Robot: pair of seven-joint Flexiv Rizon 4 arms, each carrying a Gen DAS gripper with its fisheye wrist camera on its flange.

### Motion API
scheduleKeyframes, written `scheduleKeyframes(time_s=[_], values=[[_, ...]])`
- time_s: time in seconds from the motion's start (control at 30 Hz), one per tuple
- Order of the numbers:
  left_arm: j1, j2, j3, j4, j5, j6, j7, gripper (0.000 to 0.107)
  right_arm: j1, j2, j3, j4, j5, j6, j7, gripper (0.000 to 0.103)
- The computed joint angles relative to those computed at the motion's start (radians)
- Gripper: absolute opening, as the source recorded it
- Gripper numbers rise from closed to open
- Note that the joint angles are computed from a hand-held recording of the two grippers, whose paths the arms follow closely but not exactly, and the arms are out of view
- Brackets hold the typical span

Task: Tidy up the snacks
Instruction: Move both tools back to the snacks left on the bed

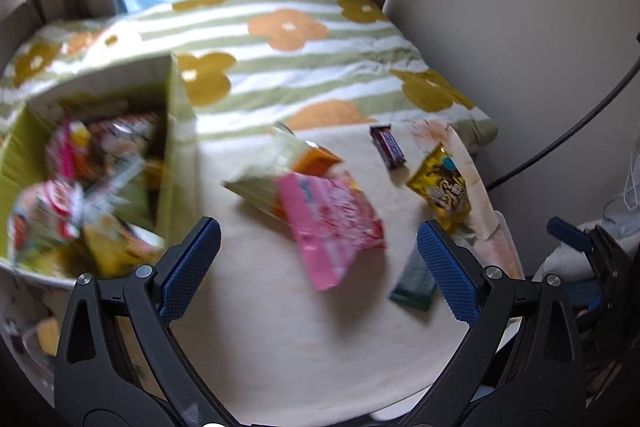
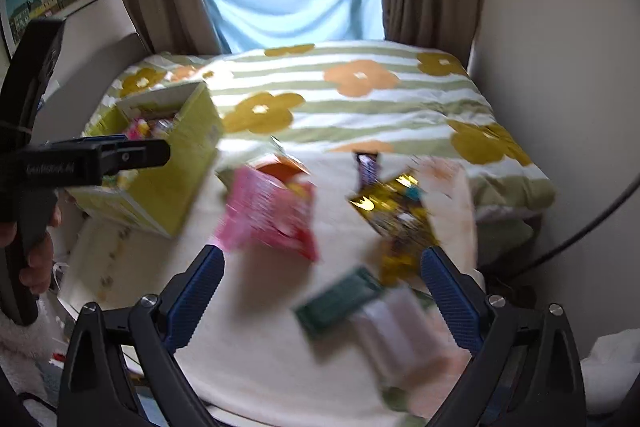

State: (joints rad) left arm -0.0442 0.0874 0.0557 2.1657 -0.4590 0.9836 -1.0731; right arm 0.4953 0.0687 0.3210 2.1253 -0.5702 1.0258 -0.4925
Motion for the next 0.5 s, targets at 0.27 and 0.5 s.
scheduleKeyframes(time_s=[0.27, 0.5], values=[[-0.019, -0.109, -0.044, -0.014, 0.091, 0.011, -0.223, 0.098, -0.025, 0.047, -0.019, 0.112, 0.217, 0.06, -0.236, 0.098], [-0.027, -0.226, -0.054, -0.066, 0.183, 0.028, -0.345, 0.098, -0.027, 0.01, -0.017, 0.148, 0.273, 0.089, -0.328, 0.098]])
